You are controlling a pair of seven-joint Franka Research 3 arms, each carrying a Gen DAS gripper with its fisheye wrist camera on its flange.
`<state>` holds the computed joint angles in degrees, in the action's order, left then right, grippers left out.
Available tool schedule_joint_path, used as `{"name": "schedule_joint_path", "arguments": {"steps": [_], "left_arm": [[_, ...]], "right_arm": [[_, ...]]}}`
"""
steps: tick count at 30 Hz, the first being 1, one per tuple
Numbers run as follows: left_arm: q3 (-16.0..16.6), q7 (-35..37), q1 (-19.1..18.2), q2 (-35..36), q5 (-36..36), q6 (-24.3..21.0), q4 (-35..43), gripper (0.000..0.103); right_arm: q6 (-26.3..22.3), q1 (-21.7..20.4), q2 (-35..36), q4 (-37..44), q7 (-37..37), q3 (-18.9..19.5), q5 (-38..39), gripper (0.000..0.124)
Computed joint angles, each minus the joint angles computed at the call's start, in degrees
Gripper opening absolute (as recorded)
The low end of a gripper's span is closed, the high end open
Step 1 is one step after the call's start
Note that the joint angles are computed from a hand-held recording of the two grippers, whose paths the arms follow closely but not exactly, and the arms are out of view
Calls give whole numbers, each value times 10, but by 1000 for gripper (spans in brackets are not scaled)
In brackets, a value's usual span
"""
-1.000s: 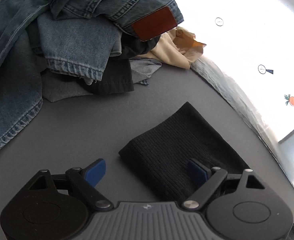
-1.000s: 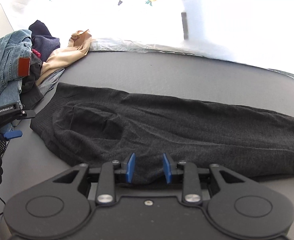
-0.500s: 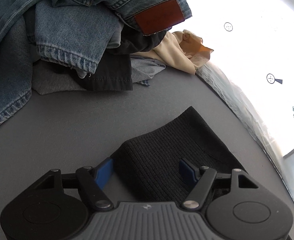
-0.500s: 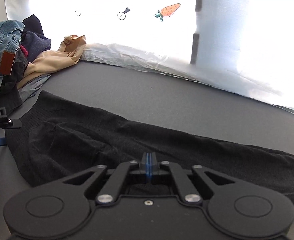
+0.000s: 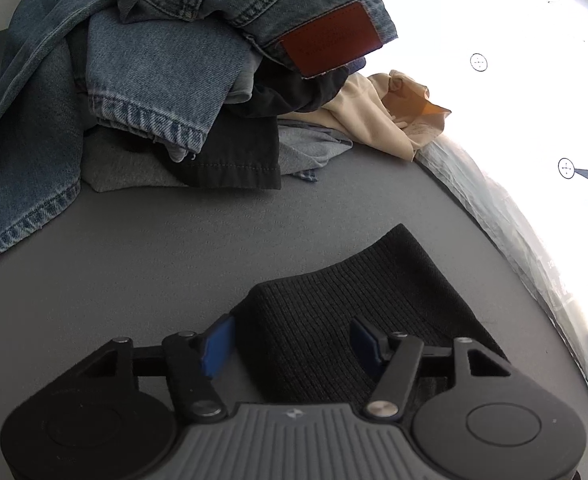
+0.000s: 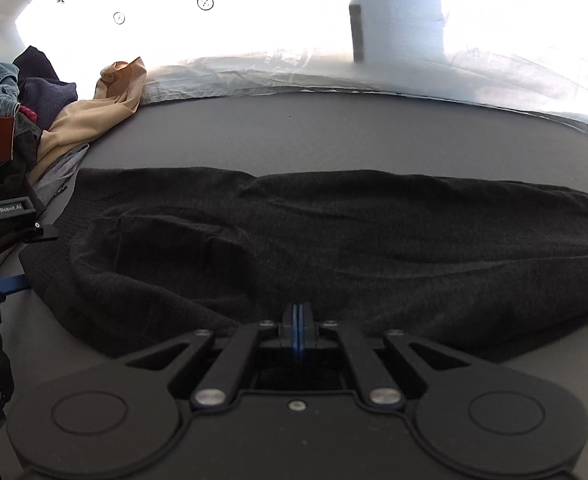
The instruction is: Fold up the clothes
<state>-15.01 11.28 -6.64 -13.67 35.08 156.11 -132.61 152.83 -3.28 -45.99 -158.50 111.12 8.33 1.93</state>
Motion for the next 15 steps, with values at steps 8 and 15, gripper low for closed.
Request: {"name": "schedule_joint_path", "arguments": {"steps": [8,15], "left_arm": [[26,52,-9,-4,-62,28,-12,43],[-20,-7,16,13,19,-28,19,27]], "right_arm": [[-24,3,24,27,1,-7,-5,1],[-11,7,28,24,-22,-14,-6,1]]}}
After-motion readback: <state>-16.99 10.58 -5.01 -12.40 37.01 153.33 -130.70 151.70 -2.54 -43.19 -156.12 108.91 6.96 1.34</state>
